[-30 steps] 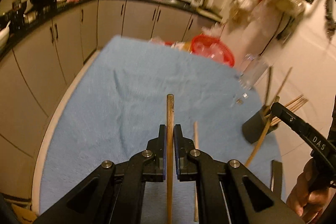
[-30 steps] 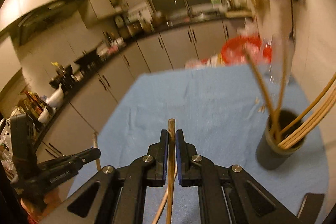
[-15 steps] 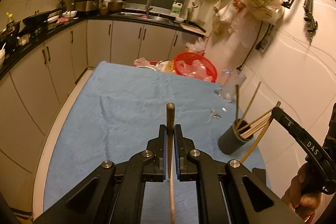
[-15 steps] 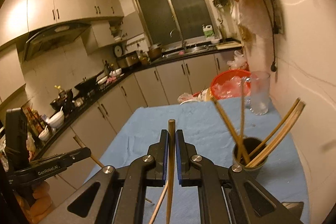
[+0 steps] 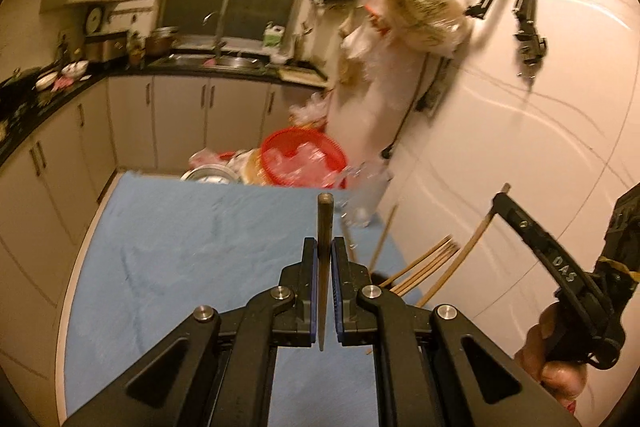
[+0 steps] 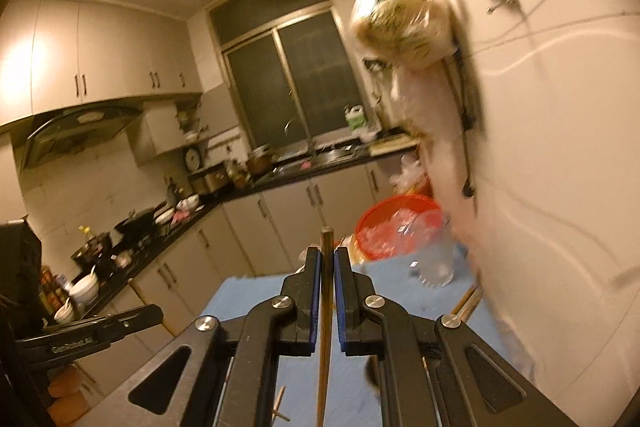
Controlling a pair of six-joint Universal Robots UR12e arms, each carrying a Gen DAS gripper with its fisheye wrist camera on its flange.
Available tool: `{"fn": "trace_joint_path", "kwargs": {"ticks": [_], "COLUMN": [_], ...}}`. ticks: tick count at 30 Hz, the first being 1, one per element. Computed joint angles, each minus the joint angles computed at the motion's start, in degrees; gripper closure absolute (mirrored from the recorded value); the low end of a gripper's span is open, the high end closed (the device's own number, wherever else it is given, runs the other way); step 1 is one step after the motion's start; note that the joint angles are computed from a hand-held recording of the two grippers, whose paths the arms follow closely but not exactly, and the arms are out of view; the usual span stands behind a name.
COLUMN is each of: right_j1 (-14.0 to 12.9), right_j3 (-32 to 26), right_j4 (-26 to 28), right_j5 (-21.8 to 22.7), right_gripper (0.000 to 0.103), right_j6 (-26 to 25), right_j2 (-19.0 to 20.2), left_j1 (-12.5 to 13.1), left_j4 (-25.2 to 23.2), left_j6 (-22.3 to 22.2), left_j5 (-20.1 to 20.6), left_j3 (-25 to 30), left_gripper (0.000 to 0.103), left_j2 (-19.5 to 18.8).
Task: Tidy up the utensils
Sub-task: 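Lift both held chopsticks upright toward the black holder, then lower both held chopsticks into the black holder and open both tools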
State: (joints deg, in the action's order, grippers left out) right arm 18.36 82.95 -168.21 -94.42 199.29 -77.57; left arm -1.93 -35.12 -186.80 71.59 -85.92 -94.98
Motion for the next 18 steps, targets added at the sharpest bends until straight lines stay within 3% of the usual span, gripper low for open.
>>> {"fn": "trace_joint_path", "kwargs": {"ticks": [10, 18], "right_j1": [-2.52, -3.75], "right_j3": [-4.04, -4.92], "right_j4": [1.84, 2.88], "right_j5": [-1.87, -1.94], "right_gripper": [0.096, 0.096], "right_j6": [-0.53, -1.24], "right_j2": [2.33, 4.52], "left_j1": [-3.18, -4.85], "left_j4": [-0.73, -2.38], "left_j6": [-0.92, -0.88], "left_j5": [-2.68, -1.08], "left_j3": [7.45, 9.72], "left_gripper": [0.096, 0.096], "left_j2": [-5.61, -9.41]}}
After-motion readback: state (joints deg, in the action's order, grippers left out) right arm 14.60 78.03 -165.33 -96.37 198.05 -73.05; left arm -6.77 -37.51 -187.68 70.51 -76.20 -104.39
